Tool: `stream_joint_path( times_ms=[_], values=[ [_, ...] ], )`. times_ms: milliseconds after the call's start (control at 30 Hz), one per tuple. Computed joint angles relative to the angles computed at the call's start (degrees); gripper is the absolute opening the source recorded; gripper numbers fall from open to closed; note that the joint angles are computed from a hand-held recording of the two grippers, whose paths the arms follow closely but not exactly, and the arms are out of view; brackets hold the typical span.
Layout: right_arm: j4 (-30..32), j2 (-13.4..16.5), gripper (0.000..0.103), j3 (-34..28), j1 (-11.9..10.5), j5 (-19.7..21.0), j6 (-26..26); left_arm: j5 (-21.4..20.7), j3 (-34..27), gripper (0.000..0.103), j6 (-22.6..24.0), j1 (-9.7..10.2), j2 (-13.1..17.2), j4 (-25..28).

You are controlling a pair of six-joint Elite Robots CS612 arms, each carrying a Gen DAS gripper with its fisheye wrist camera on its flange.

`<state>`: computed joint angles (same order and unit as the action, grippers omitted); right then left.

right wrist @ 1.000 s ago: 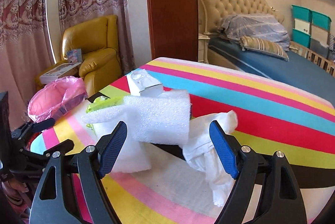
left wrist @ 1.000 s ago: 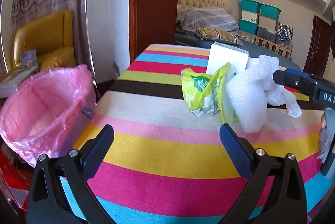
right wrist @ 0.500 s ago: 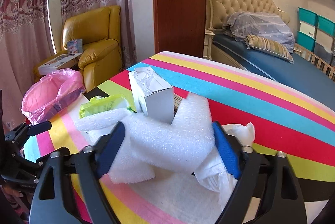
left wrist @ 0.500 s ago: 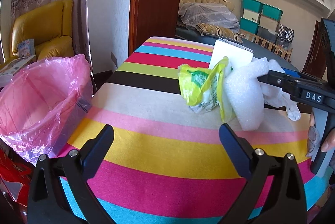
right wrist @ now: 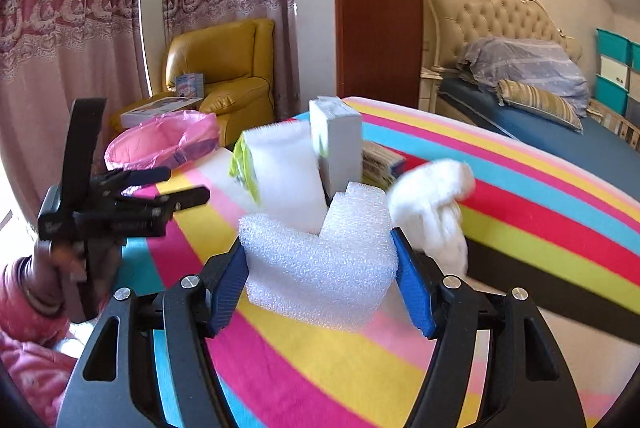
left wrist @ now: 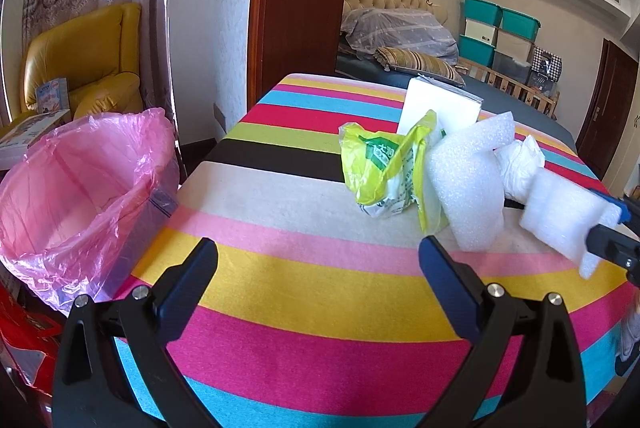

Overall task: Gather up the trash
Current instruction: 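Grasp the white foam block with the right gripper while the left grasps a foam sleeve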

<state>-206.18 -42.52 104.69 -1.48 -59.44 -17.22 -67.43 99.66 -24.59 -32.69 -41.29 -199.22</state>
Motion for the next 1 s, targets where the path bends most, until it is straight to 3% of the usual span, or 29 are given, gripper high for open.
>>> stream_joint_path(
  times_ms=[133,267,367,500,667,733,867,967,1000],
  values=[
    [-2.85,-0.49,0.065,1.66,-1.23,-0.96,1.73,0.9,-0.1,0.098,0.07,-0.44,-0.44,1.55],
    [-4.74,-0.94,0.065,2.84,-1.92,-2.79,3.25,-1.79,-0.51,0.098,-0.09,-1.23,-0.74,0.44],
    [-5.69,-1.27,0.065,3.48,-2.25,-5.14,3.85,-0.28,-1.74,0.098,1.82,-2.54,-0.52,-0.06],
    [-7.64,-1.34,0.065,4.26,-3.61,-4.44,5.75,1.55,-4.76,0.098,2.1,-3.81,0.34,3.09],
    [-9.66,-1.26,0.065,4.83,-5.14,-2.88,7.86,5.14,-9.69,0.095,-1.28,-5.02,2.0,11.76],
    [-10.38,-1.14,0.065,4.94,-5.65,-2.1,8.54,4.7,-11.67,0.093,-3.94,-4.98,2.13,17.99],
    [-11.63,-0.86,0.065,5.09,-6.47,-0.76,9.85,9.07,-14.33,0.09,-7.87,-5.59,2.74,24.16],
    [-12.29,-0.74,0.065,5.25,-7.16,0.2,10.85,10.01,-15.91,0.09,-10.08,-5.62,2.88,28.25],
    [-12.47,-0.71,0.065,5.37,-7.3,0.36,11.15,9.55,-16.4,0.085,-10.53,-5.51,2.94,29.42]
  ],
)
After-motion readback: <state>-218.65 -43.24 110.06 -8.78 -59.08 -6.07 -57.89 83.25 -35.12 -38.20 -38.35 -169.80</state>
